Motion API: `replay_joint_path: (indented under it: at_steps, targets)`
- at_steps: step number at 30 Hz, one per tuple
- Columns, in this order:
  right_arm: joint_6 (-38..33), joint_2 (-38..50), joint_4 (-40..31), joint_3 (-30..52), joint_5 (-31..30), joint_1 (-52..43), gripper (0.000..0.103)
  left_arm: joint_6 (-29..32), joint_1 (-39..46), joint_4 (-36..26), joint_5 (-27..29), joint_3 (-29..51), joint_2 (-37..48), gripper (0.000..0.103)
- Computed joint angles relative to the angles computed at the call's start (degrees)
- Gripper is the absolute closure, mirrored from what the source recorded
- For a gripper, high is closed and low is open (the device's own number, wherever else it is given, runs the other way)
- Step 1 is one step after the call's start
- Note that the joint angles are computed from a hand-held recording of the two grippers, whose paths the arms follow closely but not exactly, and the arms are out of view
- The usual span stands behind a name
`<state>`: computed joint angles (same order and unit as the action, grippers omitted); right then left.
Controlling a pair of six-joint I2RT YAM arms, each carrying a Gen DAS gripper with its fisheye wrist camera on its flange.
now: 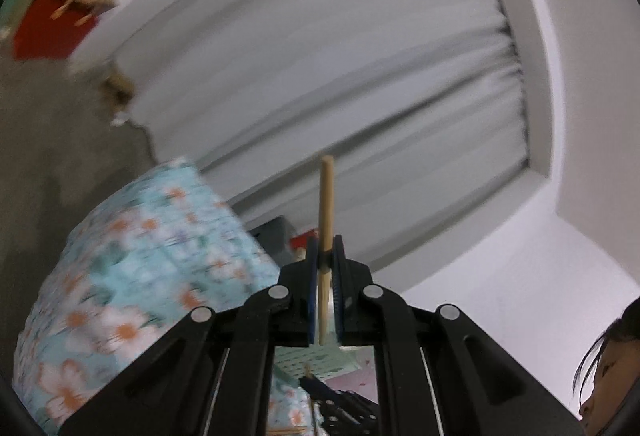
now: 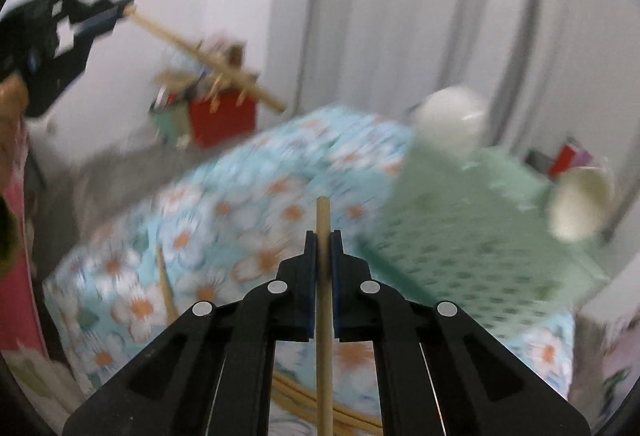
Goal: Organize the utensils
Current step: 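Carry the chopstick above the green holder with the left gripper while the right gripper holds another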
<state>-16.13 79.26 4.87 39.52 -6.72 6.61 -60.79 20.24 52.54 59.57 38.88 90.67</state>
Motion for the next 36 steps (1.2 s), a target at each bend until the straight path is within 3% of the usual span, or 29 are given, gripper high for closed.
replay_joint_path:
  at_steps: [6, 12, 20, 26, 33, 36]
  targets:
    - [7.66, -12.24, -2.90, -1.70, -12.32, -14.55, 0.098, 5.14, -9.81, -7.18, -5.69, 7.70, -3.27, 0.097]
    - [13.75, -15.80, -3.59, -1.79, -23.24, -25.77, 0.098, 17.43, -21.82, -19.47, -14.22, 17.48, -1.50, 0.097]
    - [18.06, -13.79, -0.40, -1.67, -27.45, -31.03, 0.098, 35.69, -34.17, -36.04, -28.39, 30.85, 6.16, 0.097]
    - [18.34, -11.77, -0.73, -0.86, -28.69, -32.29, 0.098, 45.15, -39.36, -43.79, -36.88, 35.56, 9.45, 0.097]
    - [19.46, -8.92, 0.54, -0.26, -30.23, -33.14, 0.098, 53.01, -43.49, -57.34, -43.48, 46.08, 16.83, 0.096]
    - [19.83, -8.61, 1.05, -0.40, -30.83, -33.45, 0.098, 53.50, -44.62, -58.88, -44.88, 47.06, 17.98, 0.094]
